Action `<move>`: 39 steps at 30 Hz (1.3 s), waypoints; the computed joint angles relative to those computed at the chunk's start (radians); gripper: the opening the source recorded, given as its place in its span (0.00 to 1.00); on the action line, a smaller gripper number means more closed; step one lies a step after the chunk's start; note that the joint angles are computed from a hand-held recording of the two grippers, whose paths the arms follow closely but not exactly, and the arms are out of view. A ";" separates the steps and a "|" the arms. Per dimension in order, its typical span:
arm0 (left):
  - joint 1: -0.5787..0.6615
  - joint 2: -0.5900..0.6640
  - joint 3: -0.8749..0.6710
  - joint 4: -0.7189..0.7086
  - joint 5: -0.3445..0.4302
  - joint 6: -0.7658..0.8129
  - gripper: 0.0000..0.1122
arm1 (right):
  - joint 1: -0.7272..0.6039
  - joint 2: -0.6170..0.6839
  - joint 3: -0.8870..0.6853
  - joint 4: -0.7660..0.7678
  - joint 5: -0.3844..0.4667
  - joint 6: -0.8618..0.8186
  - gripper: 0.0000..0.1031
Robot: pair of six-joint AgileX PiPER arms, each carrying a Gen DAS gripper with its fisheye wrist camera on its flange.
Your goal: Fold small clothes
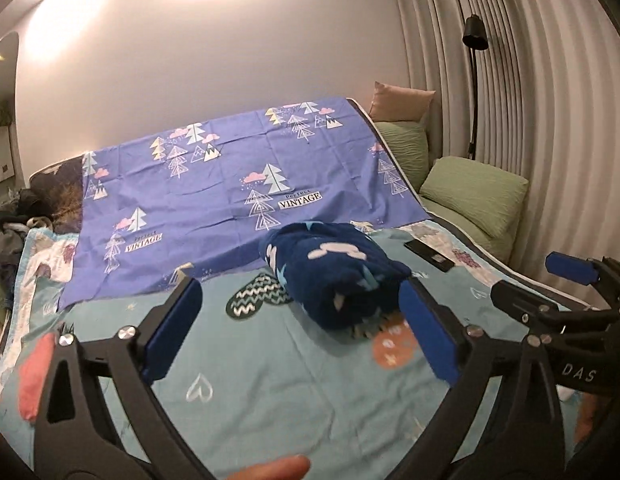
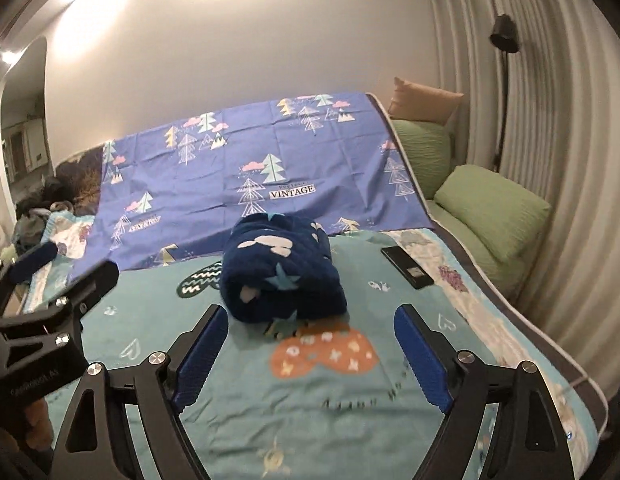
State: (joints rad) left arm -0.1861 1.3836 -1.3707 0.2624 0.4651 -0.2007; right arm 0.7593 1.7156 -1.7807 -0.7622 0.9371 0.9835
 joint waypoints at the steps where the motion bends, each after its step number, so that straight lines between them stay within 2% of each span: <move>1: -0.002 -0.028 0.023 0.001 0.007 -0.011 0.88 | 0.028 -0.029 0.035 -0.034 0.015 0.047 0.88; 7: -0.012 -0.200 0.169 0.026 0.040 -0.061 0.88 | 0.170 -0.134 0.175 -0.157 0.110 0.209 0.90; 14: -0.083 -0.343 0.282 0.257 0.080 -0.230 0.88 | 0.298 -0.197 0.279 -0.230 0.185 0.345 0.90; 19: -0.083 -0.413 0.335 0.238 0.108 -0.222 0.88 | 0.355 -0.210 0.306 -0.246 0.218 0.387 0.90; 28: -0.122 -0.465 0.398 0.279 0.152 -0.274 0.88 | 0.409 -0.205 0.318 -0.260 0.261 0.413 0.90; 39: -0.213 -0.470 0.418 0.397 0.212 -0.396 0.88 | 0.399 -0.208 0.333 -0.250 0.257 0.419 0.90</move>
State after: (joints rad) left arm -0.3988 0.9140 -0.9529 0.6590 0.6775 -0.5965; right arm 1.1579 1.5076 -1.4478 -1.0121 1.1942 1.4027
